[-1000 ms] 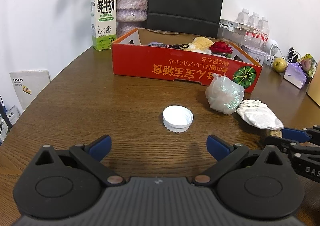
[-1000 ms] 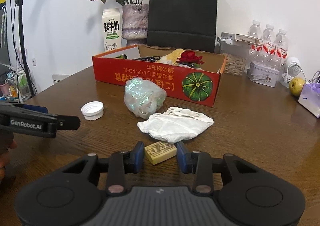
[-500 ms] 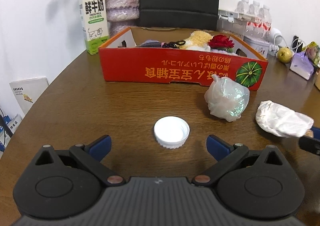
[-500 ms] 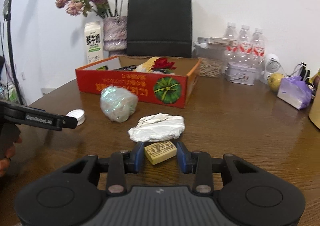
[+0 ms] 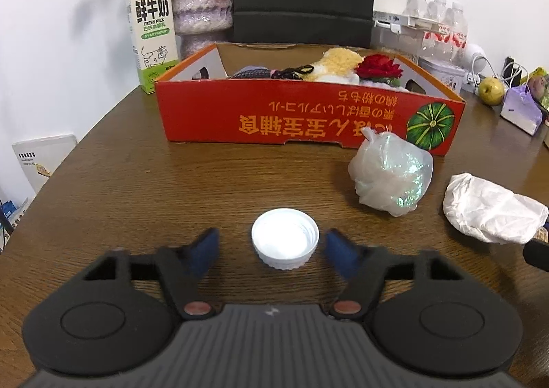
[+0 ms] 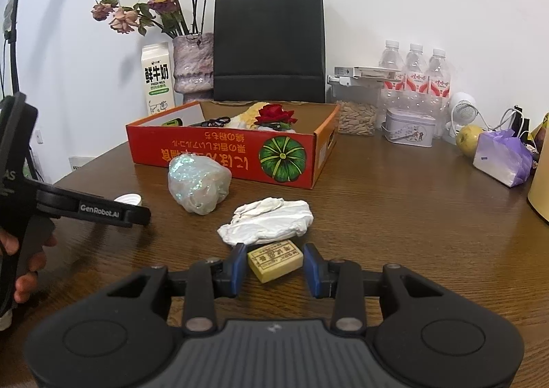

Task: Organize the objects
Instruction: 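Grasp the white bottle cap with the left tool while the right tool grasps the yellow block, then carry the cap with the left tool while the right tool carries the block toward the box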

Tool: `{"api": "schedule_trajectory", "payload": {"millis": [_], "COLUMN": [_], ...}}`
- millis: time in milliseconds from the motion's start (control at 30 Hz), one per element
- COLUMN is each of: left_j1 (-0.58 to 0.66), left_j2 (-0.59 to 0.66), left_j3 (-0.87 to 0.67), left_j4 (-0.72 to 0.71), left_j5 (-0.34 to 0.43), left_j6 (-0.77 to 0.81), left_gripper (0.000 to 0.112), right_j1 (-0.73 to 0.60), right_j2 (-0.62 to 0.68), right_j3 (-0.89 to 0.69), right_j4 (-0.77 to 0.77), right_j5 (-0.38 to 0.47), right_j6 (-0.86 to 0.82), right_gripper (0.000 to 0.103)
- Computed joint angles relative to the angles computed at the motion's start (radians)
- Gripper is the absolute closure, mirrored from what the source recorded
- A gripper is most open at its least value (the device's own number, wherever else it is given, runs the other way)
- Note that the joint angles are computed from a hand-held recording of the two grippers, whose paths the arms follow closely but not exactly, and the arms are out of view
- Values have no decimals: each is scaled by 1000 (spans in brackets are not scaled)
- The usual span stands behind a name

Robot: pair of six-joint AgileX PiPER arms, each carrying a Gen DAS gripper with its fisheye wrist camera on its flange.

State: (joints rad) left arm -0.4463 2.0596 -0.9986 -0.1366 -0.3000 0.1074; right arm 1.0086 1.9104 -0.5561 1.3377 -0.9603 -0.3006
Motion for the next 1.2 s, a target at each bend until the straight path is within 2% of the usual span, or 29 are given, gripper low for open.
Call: {"api": "schedule_trajectory", "payload": {"millis": [33, 67, 133, 167, 400, 1000, 1200], "left_j1": [3, 9, 24, 25, 0, -16, -31], "left_j2": [-3, -8, -18, -23, -69, -173, -205], "left_j3": [3, 10, 23, 33, 129, 378, 420], "left_j4": [21, 51, 156, 164, 64, 58, 47], "left_j5": [-2, -7, -14, -22, -116, -298, -316], "left_j6": [-22, -52, -154, -159, -49, -91, -83], "left_gripper": [69, 71, 71, 71, 71, 71, 71], "right_j1": [-1, 0, 2, 1, 4, 75, 118], "right_j2": [1, 1, 3, 3, 1, 12, -6], "right_j3": [-2, -3, -4, -4, 1, -8, -3], "right_j4": [3, 5, 9, 9, 11, 91, 124], "right_j5": [0, 0, -2, -2, -12, -82, -110], "right_j6": [-3, -4, -3, -3, 6, -27, -34], "right_gripper": [69, 69, 69, 69, 69, 69, 69]}}
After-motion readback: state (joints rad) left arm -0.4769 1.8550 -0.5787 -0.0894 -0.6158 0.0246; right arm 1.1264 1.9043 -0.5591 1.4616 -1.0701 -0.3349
